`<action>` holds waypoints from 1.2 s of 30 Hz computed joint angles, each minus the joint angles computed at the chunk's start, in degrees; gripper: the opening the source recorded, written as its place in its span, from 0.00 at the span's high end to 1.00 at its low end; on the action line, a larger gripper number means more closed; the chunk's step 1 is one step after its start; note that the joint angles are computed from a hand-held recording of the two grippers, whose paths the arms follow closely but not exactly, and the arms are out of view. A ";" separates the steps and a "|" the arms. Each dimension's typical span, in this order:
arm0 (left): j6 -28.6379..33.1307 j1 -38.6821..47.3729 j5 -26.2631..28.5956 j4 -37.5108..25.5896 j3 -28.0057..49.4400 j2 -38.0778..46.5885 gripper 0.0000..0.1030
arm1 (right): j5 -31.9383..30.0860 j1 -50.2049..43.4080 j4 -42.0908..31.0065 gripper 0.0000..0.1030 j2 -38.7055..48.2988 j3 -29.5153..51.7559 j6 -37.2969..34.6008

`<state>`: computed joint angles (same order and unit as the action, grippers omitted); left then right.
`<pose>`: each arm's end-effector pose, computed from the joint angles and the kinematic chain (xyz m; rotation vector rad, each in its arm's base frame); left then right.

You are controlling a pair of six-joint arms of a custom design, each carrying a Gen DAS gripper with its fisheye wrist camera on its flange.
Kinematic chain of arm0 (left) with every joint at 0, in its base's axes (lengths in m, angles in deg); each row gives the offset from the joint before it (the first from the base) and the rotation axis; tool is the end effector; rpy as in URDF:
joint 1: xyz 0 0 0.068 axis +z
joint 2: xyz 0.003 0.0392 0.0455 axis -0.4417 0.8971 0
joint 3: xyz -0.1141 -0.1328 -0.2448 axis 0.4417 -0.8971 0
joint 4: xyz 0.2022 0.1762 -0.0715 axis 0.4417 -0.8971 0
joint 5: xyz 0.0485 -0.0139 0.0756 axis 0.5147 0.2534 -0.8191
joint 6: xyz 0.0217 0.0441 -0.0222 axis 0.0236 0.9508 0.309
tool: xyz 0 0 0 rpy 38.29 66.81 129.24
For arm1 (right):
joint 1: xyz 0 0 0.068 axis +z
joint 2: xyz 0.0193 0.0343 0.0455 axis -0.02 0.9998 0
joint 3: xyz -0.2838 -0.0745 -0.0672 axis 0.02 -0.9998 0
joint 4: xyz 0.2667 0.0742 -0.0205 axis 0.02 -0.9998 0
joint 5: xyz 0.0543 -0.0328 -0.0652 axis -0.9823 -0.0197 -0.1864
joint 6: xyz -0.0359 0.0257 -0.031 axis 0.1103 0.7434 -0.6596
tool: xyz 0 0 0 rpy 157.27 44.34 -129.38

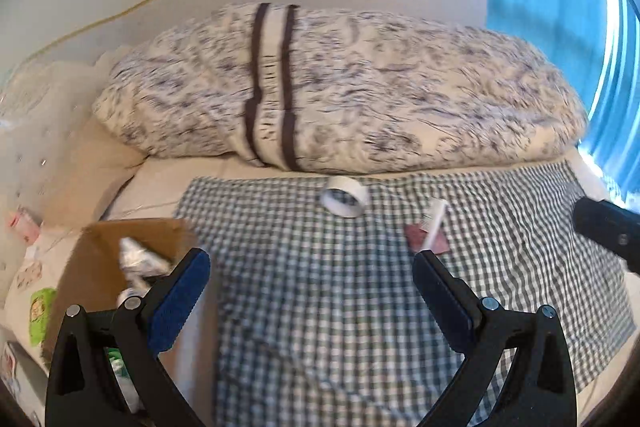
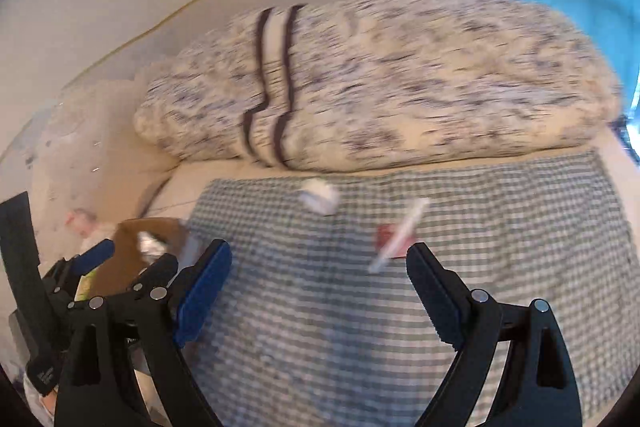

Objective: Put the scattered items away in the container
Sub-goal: 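Move both grippers back over the tape roll and comb, then grasp the white tape roll with the left gripper while the right grasps the white comb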

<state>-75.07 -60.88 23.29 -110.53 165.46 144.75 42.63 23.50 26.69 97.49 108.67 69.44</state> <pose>0.2890 -0.1756 0.3466 -0.1238 2.3199 0.2105 0.3074 0.1447 0.3645 -0.2362 2.3218 0.4600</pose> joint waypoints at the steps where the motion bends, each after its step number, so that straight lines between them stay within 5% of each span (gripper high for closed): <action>1: 0.42 -0.70 -0.54 0.80 0.40 2.47 0.00 | -0.62 -1.90 1.07 0.13 -1.85 -2.56 -0.83; 8: 1.06 3.40 3.17 3.76 6.83 18.45 0.00 | -0.09 -9.64 8.25 0.13 -1.84 -12.17 -2.52; 15: 0.48 10.41 7.82 8.77 14.59 30.52 0.00 | -4.20 -11.93 9.69 0.13 15.77 -2.70 -3.03; 24: 0.36 16.43 11.58 3.66 39.11 50.95 0.00 | -7.45 -11.20 2.99 0.15 44.05 23.11 -1.27; 31: 0.58 18.16 12.49 -2.48 55.19 62.60 0.01 | -3.40 -9.77 -8.27 0.16 61.68 46.81 1.10; 33: 0.78 18.24 13.78 -2.05 55.62 63.39 0.18 | -3.40 -9.66 -10.74 0.15 65.79 52.71 1.99; 36: 1.46 17.66 13.02 -1.24 54.59 63.19 0.17 | 0.29 -8.55 -11.76 0.21 67.94 56.53 1.14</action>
